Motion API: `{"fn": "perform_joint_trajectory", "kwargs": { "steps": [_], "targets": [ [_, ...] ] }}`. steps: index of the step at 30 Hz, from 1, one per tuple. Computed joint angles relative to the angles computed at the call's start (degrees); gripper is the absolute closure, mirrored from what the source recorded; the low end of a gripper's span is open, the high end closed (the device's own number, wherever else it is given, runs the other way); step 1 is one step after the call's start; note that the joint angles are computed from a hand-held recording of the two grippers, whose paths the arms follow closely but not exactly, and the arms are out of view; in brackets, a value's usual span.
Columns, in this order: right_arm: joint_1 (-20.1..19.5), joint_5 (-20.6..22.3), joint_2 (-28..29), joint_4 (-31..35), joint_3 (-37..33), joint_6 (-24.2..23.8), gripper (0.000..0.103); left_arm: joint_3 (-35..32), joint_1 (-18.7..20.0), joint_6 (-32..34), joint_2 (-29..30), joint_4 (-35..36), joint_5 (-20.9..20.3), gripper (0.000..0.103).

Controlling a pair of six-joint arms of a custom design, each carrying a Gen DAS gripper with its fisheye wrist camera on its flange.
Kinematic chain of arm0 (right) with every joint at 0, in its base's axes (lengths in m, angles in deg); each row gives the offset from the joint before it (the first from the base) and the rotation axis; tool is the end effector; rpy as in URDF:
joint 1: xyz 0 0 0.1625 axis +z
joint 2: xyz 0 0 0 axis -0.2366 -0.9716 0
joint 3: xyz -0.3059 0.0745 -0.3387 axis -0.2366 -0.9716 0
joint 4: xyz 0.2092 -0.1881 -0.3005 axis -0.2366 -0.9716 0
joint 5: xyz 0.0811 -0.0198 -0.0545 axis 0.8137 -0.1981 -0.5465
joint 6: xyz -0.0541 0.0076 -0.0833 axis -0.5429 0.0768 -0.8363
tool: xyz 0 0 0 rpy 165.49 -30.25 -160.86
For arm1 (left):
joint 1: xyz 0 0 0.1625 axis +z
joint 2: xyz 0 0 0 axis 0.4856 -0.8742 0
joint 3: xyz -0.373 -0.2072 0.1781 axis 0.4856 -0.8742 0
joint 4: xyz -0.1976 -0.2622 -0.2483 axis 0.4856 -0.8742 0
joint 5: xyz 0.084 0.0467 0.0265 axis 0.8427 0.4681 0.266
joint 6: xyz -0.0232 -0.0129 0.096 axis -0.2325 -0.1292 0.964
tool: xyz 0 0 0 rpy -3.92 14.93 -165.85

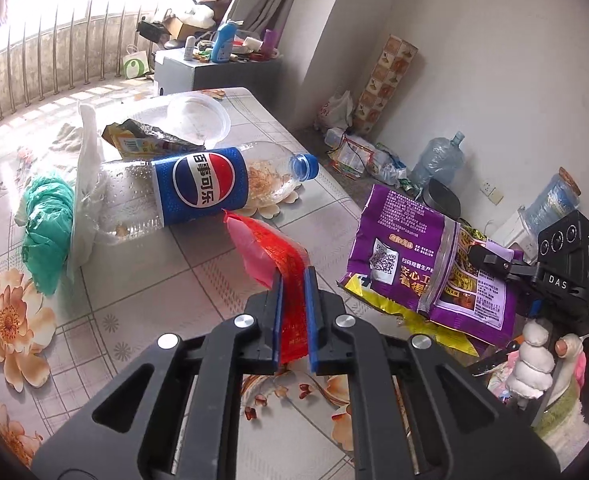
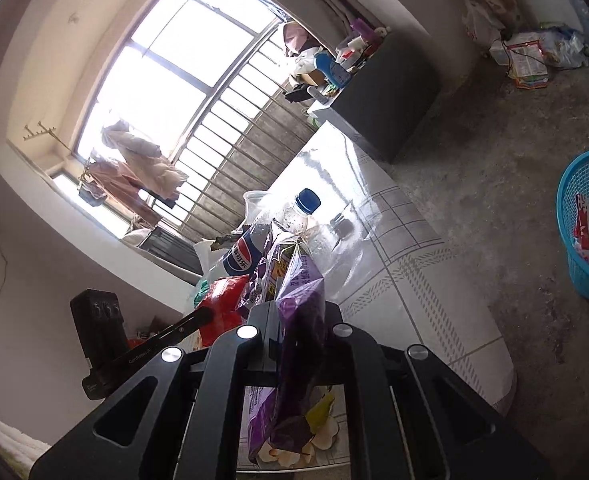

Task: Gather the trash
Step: 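Carry both items to the blue wastebasket and open both grippers over it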

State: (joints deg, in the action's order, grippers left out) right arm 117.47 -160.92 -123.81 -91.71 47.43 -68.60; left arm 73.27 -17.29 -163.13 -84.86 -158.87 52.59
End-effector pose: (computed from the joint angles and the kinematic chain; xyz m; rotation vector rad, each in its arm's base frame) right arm 0.2675 -0.4158 0.2478 -0.5669 2.7426 -0.4987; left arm -0.2205 -0.2628 0.3236 0.0673 2.4016 -1.1056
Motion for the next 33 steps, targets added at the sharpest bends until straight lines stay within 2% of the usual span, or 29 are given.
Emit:
{"fn": "perform_joint_trajectory", "kwargs": {
  "steps": [5, 9, 11, 14, 19, 23, 27, 29, 31, 32, 33],
  "targets": [
    [-2.69, -0.63, -4.35, -2.96, 0.62, 0.34, 0.095, -1.24, 4.29, 18.3, 7.71, -19.85, 1.01, 0.096],
    [-5.01, -2.54, -7.62, -5.91, 0.62, 0.65, 0.095, -4.12, 9.03, 36.03, 17.71, -38.45, -1.31, 0.096],
    [-5.8, -5.18, -8.85, -7.91, 0.33, 0.37, 0.095, -6.52, 11.58, 43.37, 22.75, -45.51, -3.9, 0.096],
    [-6.44, -11.6, -9.7, -11.33, -0.18, -0.61, 0.095, -10.99, 15.37, 51.89, 29.92, -52.62, -8.13, 0.096],
    [-8.87, -19.29, -7.72, -15.83, -1.76, -1.66, 0.095, -20.03, 21.67, 60.76, 41.52, -56.61, -16.33, 0.096],
    [-11.14, -26.62, -3.37, -18.47, -3.97, -1.56, 0.095, -28.92, 26.45, 65.07, 51.66, -53.39, -21.33, 0.096],
    [-14.75, -30.28, 1.98, -19.81, -6.92, 1.15, 0.095, -38.48, 30.78, 67.83, 61.64, -48.69, -24.99, 0.093],
    [-16.65, -31.95, 4.99, -20.89, -8.67, 2.64, 0.092, -42.54, 32.6, 69.11, 65.99, -47.21, -25.3, 0.091],
    [-18.79, -33.08, 8.53, -23.09, -10.49, 4.57, 0.092, -45.83, 34.32, 70.52, 69.76, -46.57, -24.7, 0.085],
    [-20.17, -32.5, 10.11, -23.0, -11.62, 5.71, 0.086, -47.55, 35.1, 70.5, 71.56, -46.03, -24.3, 0.08],
    [-21.73, -31.14, 12.02, -22.67, -13.09, 7.11, 0.077, -49.36, 36.04, 70.29, 73.17, -45.06, -24.49, 0.068]
  ]
}}
